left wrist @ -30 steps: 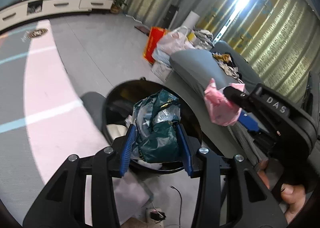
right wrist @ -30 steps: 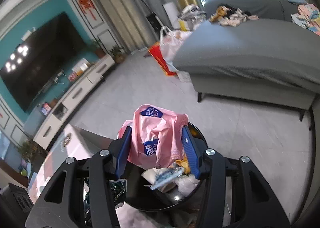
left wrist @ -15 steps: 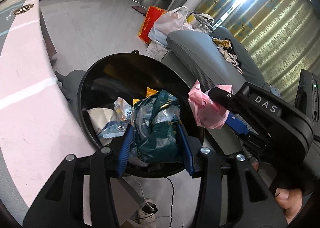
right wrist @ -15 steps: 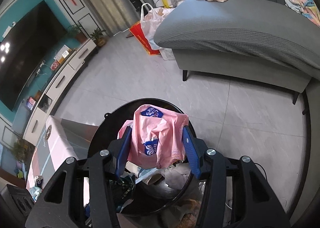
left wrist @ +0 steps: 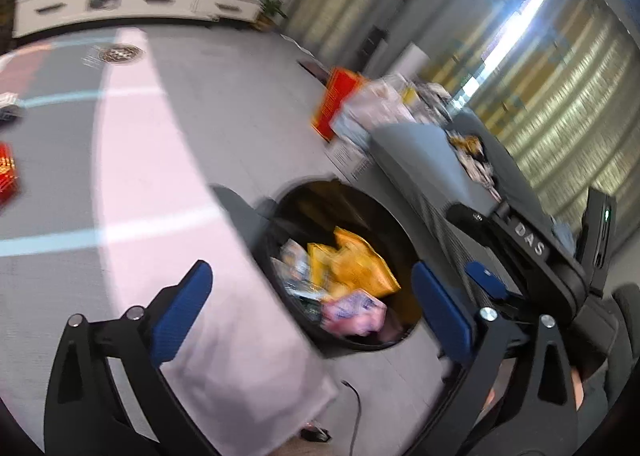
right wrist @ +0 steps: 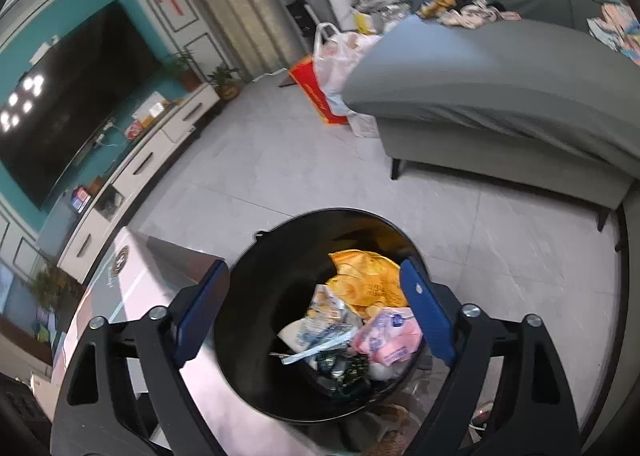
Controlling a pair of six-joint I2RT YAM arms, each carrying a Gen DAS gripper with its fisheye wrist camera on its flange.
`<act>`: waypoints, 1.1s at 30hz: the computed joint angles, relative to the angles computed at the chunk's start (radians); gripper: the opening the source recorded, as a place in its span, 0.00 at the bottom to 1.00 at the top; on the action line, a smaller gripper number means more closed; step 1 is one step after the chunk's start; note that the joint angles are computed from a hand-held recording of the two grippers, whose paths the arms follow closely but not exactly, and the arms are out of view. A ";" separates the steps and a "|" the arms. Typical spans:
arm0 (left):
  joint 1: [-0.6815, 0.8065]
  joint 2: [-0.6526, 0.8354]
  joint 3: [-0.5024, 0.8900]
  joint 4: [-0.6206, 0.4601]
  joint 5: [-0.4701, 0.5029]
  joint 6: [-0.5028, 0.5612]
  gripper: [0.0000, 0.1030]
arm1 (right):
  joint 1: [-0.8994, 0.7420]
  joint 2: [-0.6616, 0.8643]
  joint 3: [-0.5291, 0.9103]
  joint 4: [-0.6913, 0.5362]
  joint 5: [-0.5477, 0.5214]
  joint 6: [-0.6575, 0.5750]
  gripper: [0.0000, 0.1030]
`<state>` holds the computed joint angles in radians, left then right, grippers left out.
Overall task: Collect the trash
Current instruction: 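Move both open tools back to the trash pile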
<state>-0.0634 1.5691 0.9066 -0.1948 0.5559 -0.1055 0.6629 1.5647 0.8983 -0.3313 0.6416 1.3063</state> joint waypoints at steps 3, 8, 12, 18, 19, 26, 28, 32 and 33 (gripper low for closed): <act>0.138 -0.073 0.000 -0.052 -0.008 0.035 0.97 | 0.033 0.022 0.060 -0.015 0.032 -0.034 0.90; 0.402 -0.120 0.038 -0.141 0.015 0.104 0.97 | 0.104 0.089 0.186 -0.029 0.078 -0.120 0.93; 0.623 -0.081 0.127 -0.219 0.026 0.197 0.97 | 0.151 0.151 0.291 -0.043 0.105 -0.196 0.93; 0.861 0.055 0.251 -0.253 -0.002 0.293 0.97 | 0.215 0.282 0.472 -0.021 0.087 -0.370 0.93; 0.900 0.097 0.273 -0.247 -0.001 0.284 0.97 | 0.227 0.316 0.516 -0.017 0.074 -0.404 0.93; 1.025 0.363 0.440 -0.334 0.117 0.248 0.97 | 0.274 0.517 0.754 0.051 -0.075 -0.581 0.92; 1.033 0.402 0.470 -0.368 0.126 0.266 0.97 | 0.285 0.613 0.876 0.022 -0.142 -0.636 0.84; 1.038 0.411 0.461 -0.342 0.110 0.264 0.97 | 0.289 0.807 1.163 -0.122 -0.258 -0.663 0.59; 1.041 0.416 0.468 -0.351 0.116 0.275 0.97 | 0.286 0.858 1.249 -0.171 -0.286 -0.663 0.49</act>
<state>0.9778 1.9850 1.3742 -0.5455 0.6722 0.1696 0.9493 2.4223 2.1469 -0.5019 0.3553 0.6428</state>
